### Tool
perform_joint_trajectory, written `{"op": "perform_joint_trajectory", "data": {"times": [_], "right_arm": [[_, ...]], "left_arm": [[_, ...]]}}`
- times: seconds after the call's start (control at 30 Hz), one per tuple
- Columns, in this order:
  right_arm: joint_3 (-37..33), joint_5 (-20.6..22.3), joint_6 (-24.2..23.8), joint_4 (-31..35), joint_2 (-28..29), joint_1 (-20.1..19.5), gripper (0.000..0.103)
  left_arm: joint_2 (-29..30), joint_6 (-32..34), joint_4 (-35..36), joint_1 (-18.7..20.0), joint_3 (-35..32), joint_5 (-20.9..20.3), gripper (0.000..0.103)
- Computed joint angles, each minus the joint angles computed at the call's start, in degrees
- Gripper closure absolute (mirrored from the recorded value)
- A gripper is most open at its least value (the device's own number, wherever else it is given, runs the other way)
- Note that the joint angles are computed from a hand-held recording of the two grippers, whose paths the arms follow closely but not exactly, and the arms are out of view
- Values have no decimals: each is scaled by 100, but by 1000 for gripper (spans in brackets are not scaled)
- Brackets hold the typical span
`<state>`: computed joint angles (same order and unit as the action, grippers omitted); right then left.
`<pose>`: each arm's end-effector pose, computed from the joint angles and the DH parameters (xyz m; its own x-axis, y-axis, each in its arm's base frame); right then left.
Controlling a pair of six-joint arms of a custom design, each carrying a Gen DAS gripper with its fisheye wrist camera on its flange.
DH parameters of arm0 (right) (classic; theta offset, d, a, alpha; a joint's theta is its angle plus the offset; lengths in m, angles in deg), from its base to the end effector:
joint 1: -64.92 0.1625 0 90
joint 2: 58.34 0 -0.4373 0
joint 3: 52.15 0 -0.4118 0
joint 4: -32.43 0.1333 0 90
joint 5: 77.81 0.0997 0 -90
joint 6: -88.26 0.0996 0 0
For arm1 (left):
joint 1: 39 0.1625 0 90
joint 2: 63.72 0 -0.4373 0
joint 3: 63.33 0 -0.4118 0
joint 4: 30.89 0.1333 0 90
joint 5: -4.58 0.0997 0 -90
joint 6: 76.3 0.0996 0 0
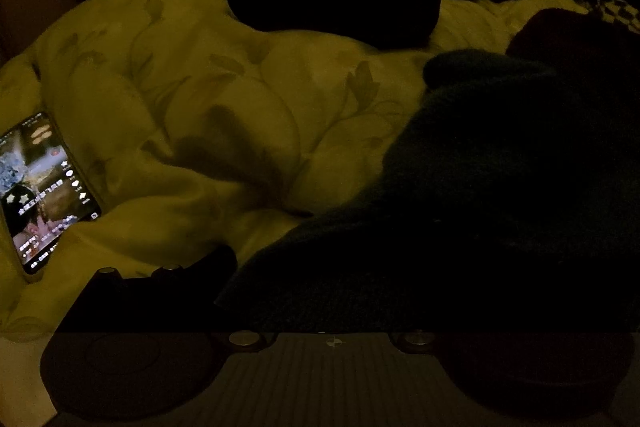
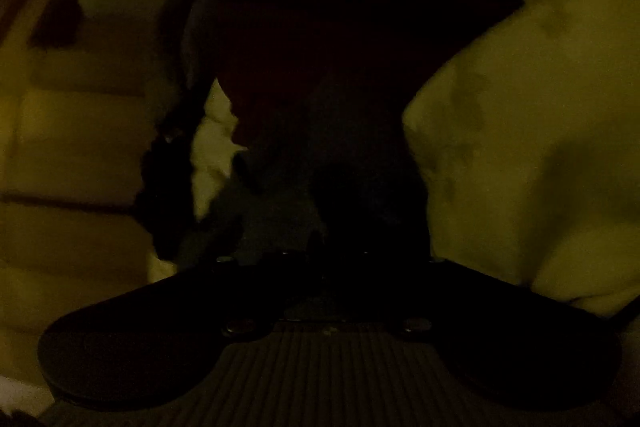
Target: Fold large clothes
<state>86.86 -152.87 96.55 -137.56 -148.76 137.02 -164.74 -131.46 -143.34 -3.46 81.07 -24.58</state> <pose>0.0270 -0.4337 0.2607 -0.9128 0.2845 -0.2929 0.3981 0.7794 -0.4838 -0.1092 -0.3487 0.2280 -0.6406 -0.1155 -0.7592 0.4101 0.7844 -0.4654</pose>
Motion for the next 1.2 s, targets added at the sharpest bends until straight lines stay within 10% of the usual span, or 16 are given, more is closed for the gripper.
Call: {"op": "perform_joint_trajectory", "data": {"times": [0.23, 0.37, 0.5, 0.7, 1.2], "right_arm": [[81, -537, -692, -36, -100, 274, 88], [325, -205, -666, -497, -257, 73, 56], [359, -362, -860, -924, -195, 248, 40], [326, -304, -880, -862, -108, 219, 37], [308, -5, -894, -734, -67, 6, 31]], "left_arm": [[-651, -669, 1743, -781, -197, 163, 0], [-1189, -568, 1986, -1170, -480, 412, 0], [-489, 789, -45, -335, -1042, 82, 0], [1229, 1543, -878, 1215, -2449, -1727, 0], [2449, 1169, -78, 1844, -3534, -2849, 0]]}}
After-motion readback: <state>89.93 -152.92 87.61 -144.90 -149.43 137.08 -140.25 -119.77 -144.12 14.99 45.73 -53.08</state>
